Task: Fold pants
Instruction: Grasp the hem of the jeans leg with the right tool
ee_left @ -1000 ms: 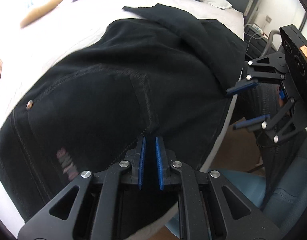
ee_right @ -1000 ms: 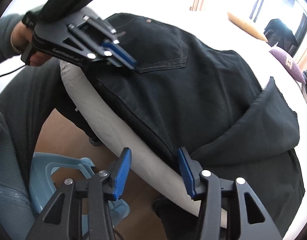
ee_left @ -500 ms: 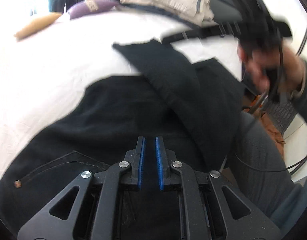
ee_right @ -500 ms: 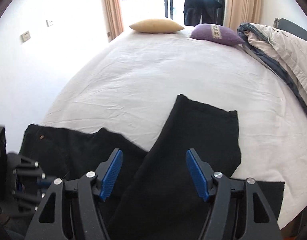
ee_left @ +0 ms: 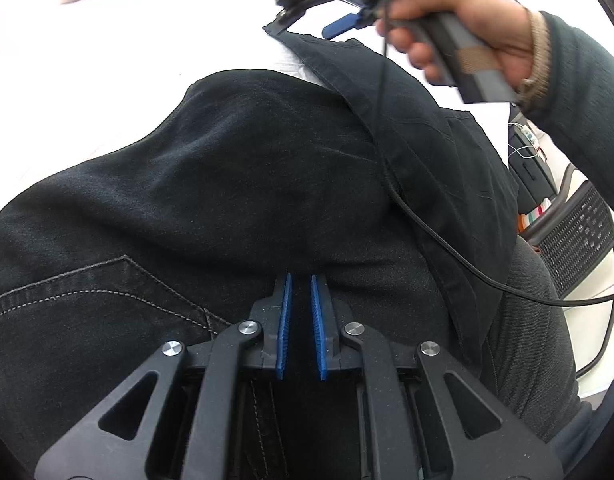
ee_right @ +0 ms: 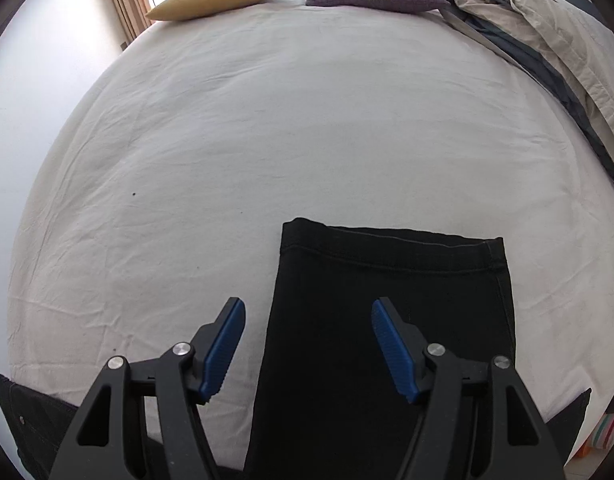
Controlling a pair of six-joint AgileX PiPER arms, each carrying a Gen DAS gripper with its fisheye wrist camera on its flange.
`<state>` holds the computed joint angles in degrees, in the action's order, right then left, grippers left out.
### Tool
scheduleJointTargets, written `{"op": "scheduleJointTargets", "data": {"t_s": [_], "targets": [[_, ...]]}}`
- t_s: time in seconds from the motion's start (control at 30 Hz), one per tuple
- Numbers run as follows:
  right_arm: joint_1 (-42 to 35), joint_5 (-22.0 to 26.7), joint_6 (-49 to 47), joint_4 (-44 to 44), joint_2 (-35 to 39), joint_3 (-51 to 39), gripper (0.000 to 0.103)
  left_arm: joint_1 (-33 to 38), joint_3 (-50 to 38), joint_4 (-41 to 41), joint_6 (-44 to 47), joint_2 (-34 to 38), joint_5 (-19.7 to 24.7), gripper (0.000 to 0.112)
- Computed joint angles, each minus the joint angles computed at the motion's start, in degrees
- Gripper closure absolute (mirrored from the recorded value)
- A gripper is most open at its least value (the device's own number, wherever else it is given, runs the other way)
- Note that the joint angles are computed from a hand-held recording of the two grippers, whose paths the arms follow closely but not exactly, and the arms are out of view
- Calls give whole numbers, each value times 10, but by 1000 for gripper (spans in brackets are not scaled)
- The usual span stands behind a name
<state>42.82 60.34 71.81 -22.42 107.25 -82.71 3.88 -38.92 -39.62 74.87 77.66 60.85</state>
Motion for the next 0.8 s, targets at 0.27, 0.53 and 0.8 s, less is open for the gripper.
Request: {"op": "scheduleJointTargets", "data": {"t_s": [0.27,0.53,0.8], "targets": [[-27,-2,-22,8,43,-17,34,-6,43,-4,26,-5,-53,102],[-28,-30,-3,-14,5,27,95,-7,62,-14,31,-15,-68,102],[68,12,236,-158,-180,187,98,-10,70,-15,29,-21,-78,102]]}}
